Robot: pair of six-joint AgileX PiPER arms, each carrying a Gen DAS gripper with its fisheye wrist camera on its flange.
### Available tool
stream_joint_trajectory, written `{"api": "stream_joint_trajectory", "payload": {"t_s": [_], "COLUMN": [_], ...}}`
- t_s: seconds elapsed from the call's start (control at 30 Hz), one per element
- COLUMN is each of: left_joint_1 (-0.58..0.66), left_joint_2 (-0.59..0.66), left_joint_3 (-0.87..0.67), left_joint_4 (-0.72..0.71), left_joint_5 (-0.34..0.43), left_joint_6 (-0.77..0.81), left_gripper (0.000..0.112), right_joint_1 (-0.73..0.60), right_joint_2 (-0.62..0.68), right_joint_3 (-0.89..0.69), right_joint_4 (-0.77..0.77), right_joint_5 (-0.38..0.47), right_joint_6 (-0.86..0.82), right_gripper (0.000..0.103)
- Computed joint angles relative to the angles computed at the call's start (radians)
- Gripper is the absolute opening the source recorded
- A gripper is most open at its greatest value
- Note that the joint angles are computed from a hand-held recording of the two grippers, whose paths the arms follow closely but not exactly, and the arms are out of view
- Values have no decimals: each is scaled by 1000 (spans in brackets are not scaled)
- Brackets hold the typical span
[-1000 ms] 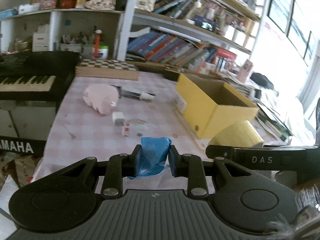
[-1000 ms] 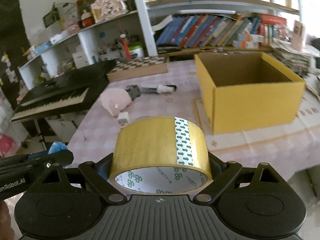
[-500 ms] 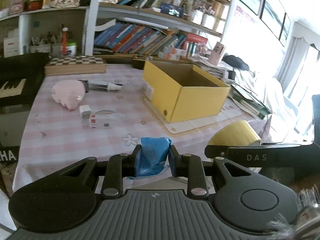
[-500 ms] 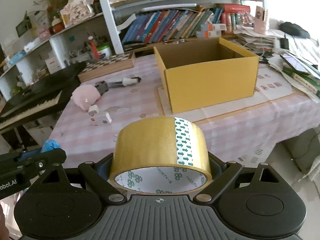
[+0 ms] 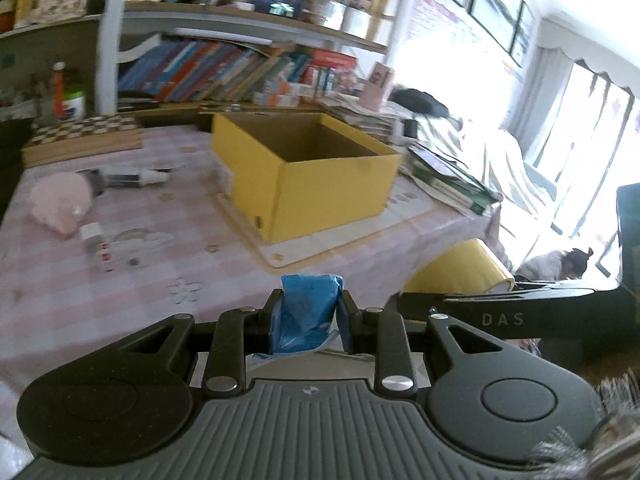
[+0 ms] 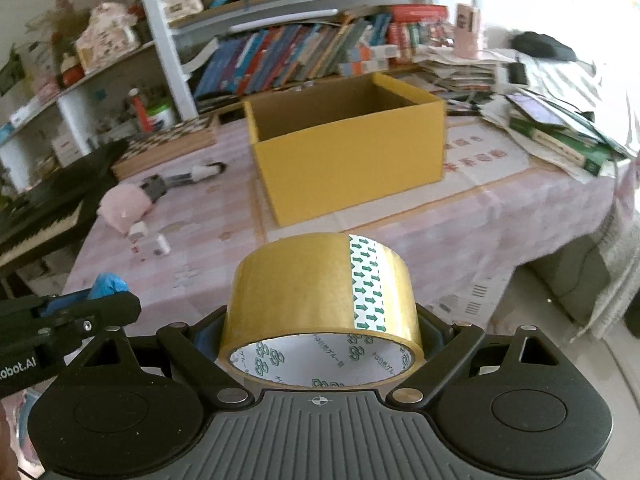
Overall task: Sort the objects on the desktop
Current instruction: 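Carry the blue packet and tape roll with both tools over the yellow box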
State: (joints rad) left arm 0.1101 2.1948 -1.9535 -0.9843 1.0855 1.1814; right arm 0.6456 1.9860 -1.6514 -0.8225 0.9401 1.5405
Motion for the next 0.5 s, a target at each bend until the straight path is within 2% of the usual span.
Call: {"api": "stream_joint_trajectory", "payload": {"t_s": [0.5], "left_joint_1": [-105], "left_joint_2": [78], "left_joint_3": [-146], "left_joint_4": [47], "left_joint_5": [1], "left_joint_6": [-86], "left_gripper": [25], "right_joint_1": [-92], "right_joint_2": [-58], "right_joint_3": [94], "right_joint_4": [9], "right_joint_5": [-64], "right_joint_6": [-16], "right_gripper": [93]}}
